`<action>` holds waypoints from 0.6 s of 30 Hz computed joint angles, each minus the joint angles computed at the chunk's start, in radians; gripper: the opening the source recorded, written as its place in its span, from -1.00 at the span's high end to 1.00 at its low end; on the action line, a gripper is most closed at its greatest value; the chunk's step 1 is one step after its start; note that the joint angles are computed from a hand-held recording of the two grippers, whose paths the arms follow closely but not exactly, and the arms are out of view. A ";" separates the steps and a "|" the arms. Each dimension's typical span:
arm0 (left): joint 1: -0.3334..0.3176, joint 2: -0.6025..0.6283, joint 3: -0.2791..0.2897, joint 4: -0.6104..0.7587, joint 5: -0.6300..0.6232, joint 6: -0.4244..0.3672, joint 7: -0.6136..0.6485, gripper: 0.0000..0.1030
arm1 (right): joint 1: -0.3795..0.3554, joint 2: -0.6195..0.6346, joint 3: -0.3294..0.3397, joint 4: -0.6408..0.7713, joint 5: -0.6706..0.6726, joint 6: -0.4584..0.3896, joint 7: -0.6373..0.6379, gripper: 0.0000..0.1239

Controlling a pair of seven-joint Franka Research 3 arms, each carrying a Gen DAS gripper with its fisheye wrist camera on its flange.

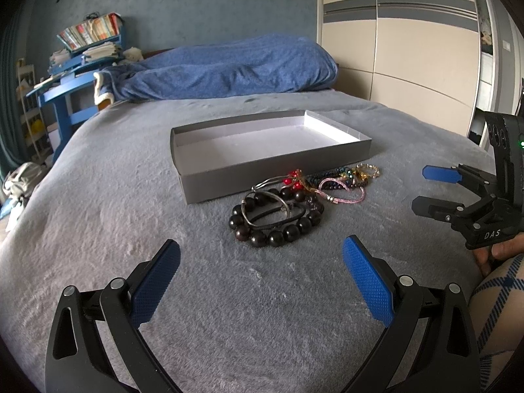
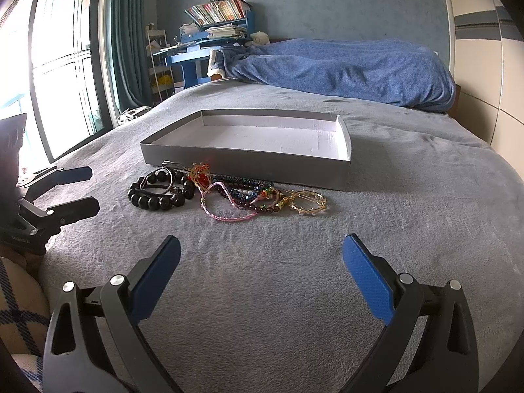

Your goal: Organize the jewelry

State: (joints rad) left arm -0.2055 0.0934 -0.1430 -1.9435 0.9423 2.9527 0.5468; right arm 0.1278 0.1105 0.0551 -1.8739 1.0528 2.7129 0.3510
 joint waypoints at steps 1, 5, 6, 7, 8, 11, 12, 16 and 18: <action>0.000 0.000 0.000 0.000 -0.002 -0.001 0.001 -0.91 | 0.000 -0.001 0.000 -0.001 0.000 0.000 0.000 -0.58; -0.002 0.005 0.002 0.003 0.005 0.000 -0.005 -0.91 | 0.002 0.001 0.001 -0.001 -0.008 0.002 0.005 -0.58; -0.002 0.004 0.001 0.003 0.000 -0.001 0.000 -0.91 | 0.003 -0.001 0.001 -0.004 -0.011 0.002 0.008 -0.58; -0.002 0.005 0.001 0.003 0.001 -0.001 0.000 -0.91 | 0.003 0.002 0.001 -0.003 -0.015 0.002 0.010 -0.58; -0.001 0.005 0.001 0.003 -0.004 -0.002 0.005 -0.91 | 0.003 0.002 0.001 -0.001 -0.021 0.001 0.015 -0.58; -0.003 0.003 0.001 0.001 -0.003 -0.006 0.004 -0.91 | 0.008 0.015 0.005 0.008 -0.042 0.008 0.031 -0.58; -0.003 0.004 0.001 0.001 -0.001 -0.010 0.005 -0.91 | 0.008 0.015 0.006 0.008 -0.047 0.009 0.034 -0.58; -0.003 0.016 0.004 -0.003 0.006 -0.010 0.003 -0.91 | 0.010 0.019 0.010 0.008 -0.070 0.018 0.048 -0.58; 0.001 0.015 0.000 -0.007 -0.023 -0.004 0.037 -0.91 | 0.010 0.021 0.012 0.007 -0.076 0.020 0.051 -0.58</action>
State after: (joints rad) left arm -0.2043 0.1084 -0.1429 -1.9505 0.9197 2.9484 0.5842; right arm 0.1382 0.1311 0.0667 -1.8666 0.9768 2.7332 0.4019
